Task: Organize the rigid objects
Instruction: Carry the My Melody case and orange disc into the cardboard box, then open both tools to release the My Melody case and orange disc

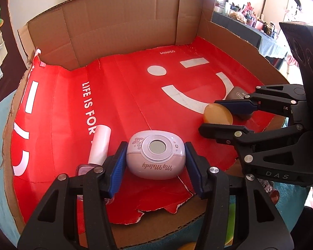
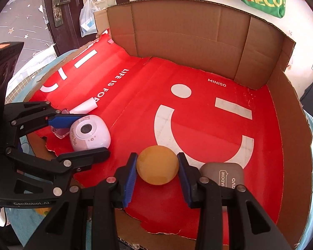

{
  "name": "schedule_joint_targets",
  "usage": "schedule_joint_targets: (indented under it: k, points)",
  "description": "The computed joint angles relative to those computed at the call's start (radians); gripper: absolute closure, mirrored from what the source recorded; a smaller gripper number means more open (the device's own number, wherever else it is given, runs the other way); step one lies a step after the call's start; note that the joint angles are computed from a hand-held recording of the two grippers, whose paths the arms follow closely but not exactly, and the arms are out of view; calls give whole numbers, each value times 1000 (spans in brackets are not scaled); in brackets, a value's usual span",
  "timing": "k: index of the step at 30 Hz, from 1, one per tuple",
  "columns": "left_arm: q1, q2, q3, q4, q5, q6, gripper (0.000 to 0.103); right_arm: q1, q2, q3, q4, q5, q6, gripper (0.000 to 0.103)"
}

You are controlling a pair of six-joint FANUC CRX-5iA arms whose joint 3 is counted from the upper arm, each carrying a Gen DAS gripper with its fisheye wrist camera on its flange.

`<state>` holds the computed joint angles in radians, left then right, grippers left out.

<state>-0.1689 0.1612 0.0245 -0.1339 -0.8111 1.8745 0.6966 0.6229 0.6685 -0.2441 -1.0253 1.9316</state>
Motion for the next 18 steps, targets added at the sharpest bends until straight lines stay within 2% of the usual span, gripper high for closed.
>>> schedule_joint_targets:
  k: [18]
  points:
    - [1, 2, 1, 1, 2, -1, 50, 9, 11, 13, 20, -7, -8, 62]
